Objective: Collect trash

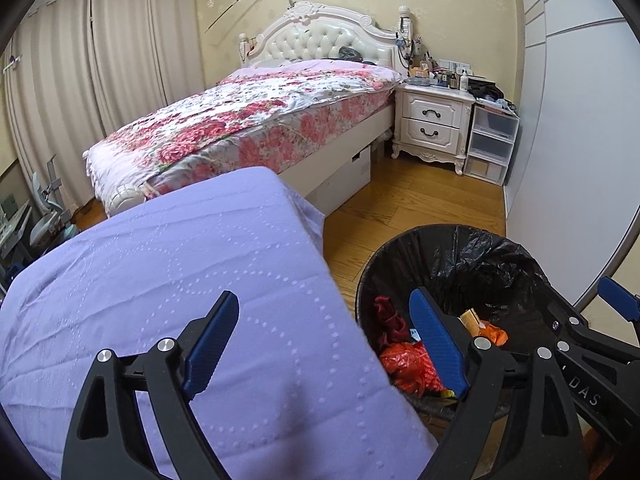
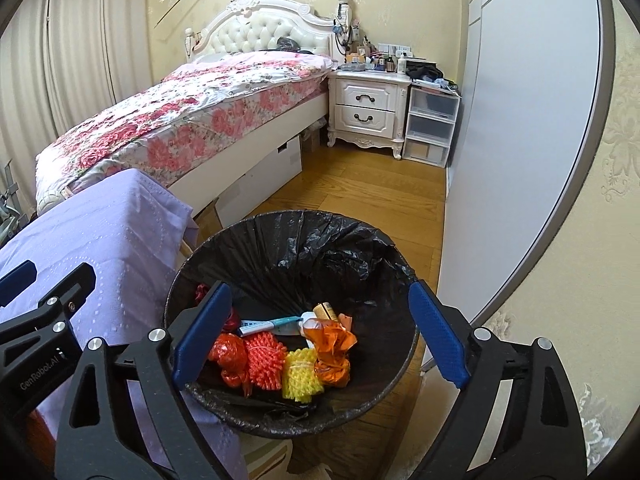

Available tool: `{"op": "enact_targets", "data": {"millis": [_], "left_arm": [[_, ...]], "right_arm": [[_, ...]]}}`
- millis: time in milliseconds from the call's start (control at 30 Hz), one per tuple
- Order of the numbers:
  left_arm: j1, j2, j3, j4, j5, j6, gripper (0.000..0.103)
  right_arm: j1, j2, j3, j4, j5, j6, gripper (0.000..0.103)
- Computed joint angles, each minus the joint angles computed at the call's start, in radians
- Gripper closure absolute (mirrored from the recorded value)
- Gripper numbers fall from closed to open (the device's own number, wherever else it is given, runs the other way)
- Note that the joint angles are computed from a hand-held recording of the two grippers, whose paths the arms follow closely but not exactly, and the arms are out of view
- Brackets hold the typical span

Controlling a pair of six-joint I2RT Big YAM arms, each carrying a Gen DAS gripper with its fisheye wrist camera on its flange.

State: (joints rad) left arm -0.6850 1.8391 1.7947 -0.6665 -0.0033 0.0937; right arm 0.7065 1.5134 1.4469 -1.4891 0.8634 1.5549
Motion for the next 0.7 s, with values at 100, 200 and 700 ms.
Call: {"op": "enact_targets", "data": {"millis": [100, 200, 700], "left_arm": [[0.011, -0.026, -0.034, 0.014, -0.001, -0.003, 0.018], [0.022, -0.060, -0.076, 0.035, -0.008, -0.006, 0.018], [0.082, -0.219, -0.239, 0.093, 0.016, -0.027, 0.018]], "right_arm": [[0.021, 0.013, 0.022, -0.038, 0.005, 0.025, 0.014], [0.042, 0.017, 0.036, -0.050, 0.013, 0.045, 0.014], [0.158, 0.088, 0.176, -0.176, 0.078, 0.107, 0.013]]}}
